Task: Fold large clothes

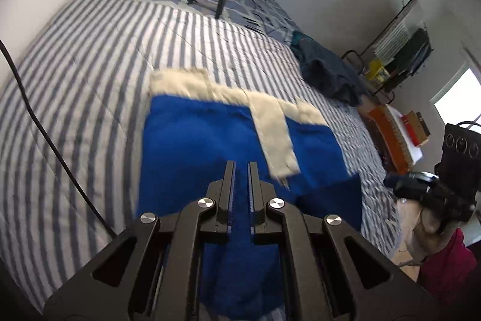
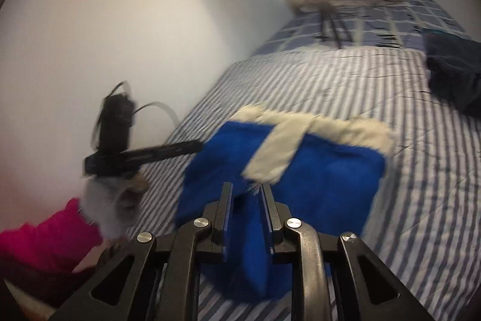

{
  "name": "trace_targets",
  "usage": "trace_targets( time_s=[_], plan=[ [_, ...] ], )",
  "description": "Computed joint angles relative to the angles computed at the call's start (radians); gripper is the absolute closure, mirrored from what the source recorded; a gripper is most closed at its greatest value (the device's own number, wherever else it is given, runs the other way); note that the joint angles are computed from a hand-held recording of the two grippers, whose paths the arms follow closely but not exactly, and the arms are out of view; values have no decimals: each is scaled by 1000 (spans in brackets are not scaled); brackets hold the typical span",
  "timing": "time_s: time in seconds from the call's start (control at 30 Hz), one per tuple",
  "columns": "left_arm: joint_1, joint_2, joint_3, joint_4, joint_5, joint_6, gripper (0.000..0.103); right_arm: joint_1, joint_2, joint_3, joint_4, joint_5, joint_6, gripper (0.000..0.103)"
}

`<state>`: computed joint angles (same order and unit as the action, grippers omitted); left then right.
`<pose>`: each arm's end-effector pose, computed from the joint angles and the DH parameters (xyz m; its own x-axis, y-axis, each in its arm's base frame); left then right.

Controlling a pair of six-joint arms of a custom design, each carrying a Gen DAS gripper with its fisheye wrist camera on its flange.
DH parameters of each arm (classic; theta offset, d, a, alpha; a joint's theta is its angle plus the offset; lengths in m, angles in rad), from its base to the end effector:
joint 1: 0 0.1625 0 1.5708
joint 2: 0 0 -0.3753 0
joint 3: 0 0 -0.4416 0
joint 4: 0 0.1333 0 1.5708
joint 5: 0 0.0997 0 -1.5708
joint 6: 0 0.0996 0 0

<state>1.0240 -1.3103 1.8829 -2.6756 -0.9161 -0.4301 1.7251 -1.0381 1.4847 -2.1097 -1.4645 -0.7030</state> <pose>-0.1431 -0.6081 0.2684 -0.9487 -0.1719 -0.2653 0.0577 0.7309 -0.6800 0.2493 -0.6669 0.2056 -0.6495 -0.7601 -0.0210 -0.7510 0.6456 -0.1386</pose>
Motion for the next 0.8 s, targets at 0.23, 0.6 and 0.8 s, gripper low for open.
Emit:
trace_targets(
  time_s=[0.23,0.6,0.8],
  plan=[
    [-28,25,43,-79,3,6,100,39,-20,106,-57,-173,-84,80],
    [-19,141,20,-104,-282,-43,98,9,82,-15,-47,-172,-14,64],
    [8,207,-14,-167,-333,-63,96,-12,156,-123,86,-101,38,89]
  ],
)
